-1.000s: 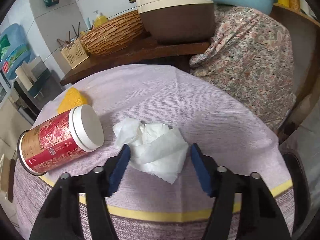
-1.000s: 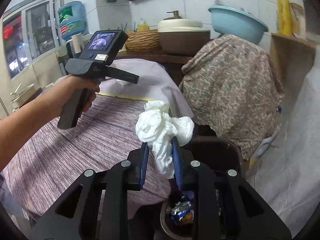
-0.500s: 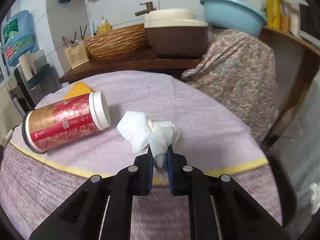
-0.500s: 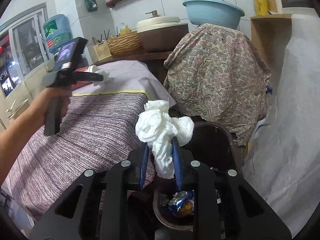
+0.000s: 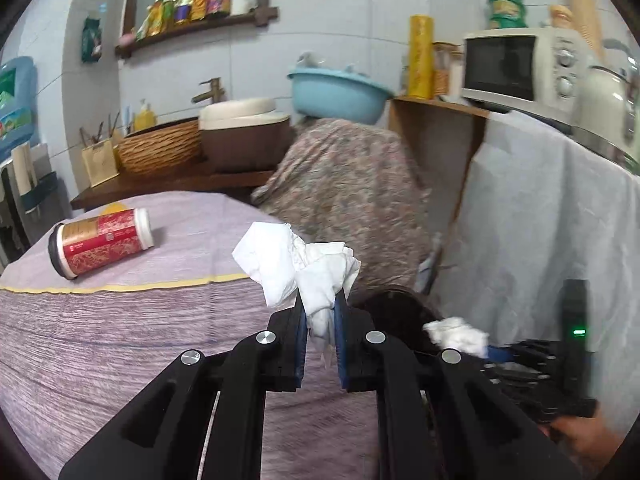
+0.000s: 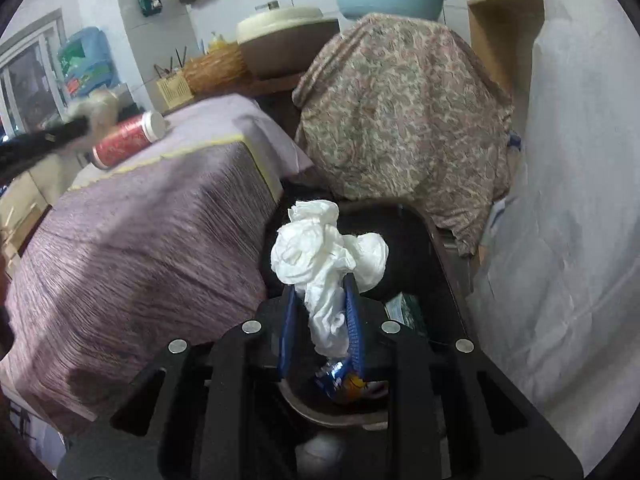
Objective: Collect trash
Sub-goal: 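Carry both tissues over the bin and open both grippers to drop them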
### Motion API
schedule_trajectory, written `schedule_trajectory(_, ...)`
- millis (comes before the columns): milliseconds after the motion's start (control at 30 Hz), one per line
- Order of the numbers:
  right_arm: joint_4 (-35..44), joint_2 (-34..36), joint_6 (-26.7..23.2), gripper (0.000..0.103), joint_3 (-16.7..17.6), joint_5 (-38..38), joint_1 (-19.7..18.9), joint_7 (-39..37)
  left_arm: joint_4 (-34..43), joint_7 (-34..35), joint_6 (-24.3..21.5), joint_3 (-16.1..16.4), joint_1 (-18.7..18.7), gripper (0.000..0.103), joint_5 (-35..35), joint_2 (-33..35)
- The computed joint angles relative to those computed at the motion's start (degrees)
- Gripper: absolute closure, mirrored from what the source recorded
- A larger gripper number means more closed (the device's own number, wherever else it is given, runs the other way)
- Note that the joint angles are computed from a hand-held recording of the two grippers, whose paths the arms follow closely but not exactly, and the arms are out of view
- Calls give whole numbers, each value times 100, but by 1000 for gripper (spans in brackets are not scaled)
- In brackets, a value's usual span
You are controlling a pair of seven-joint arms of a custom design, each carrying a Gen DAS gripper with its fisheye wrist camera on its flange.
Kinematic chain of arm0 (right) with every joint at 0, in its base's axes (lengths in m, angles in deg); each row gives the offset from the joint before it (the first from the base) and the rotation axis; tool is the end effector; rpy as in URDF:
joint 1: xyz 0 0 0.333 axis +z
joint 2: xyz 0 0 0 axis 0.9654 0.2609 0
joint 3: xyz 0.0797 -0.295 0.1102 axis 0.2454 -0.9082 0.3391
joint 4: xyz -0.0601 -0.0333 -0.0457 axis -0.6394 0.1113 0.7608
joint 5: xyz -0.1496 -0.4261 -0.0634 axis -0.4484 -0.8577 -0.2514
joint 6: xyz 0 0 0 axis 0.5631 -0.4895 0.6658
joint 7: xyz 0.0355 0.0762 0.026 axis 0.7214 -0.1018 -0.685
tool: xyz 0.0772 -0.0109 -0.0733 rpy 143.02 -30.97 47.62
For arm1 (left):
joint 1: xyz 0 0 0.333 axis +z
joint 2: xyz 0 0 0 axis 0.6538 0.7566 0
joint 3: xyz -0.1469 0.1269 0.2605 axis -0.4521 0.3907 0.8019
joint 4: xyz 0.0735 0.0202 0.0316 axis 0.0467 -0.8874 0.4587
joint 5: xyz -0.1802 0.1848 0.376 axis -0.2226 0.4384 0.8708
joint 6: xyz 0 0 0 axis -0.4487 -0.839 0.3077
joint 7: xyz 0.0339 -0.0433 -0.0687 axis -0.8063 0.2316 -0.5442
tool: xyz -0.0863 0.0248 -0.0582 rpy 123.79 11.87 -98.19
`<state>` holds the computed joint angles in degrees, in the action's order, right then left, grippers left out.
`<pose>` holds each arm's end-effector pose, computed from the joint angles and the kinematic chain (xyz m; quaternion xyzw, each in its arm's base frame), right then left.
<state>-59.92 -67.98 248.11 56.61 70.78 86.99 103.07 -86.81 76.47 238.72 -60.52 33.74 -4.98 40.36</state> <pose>0.6455 0.1821 0.5150 -0.6044 0.6942 -0.2083 0.3307 0.6707 -0.1798 0.6232 -0.4281 0.7544 -0.4339 0.2435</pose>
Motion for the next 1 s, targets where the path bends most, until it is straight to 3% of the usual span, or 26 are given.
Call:
schedule_trajectory(167,36,268,-283,79,2,178,-42,-58,-343,425,-47,-131,-146,91,-487,-202)
schedule_trajectory(300,37,476,-300,78,1,235,-99,-10,-323,184,-129,-179,-304,91,-214,-28)
schedule_trajectory(333,24,521,-245,73,-35,51,-83,127,-295,59,-182,-181,-332,91,-110,29)
schedule_trajectory(433,54,618,-292,43,-102,-370,-49,520,-139,-272,-472,-186,-371,91,65,253)
schedule_trajectory(567,-70,553,-232,43,-120,-567,-84,770,-17,-615,-566,-187,-459,91,468,480)
schedule_trajectory(667,-217,359,-295,43,-224,-1185,-37,1261,108,-820,-708,-185,-509,91,711,664)
schedule_trajectory(1000,-601,-265,-1117,37,-202,-2439,-148,2002,977,-1712,-1494,-74,-776,91,1681,1616)
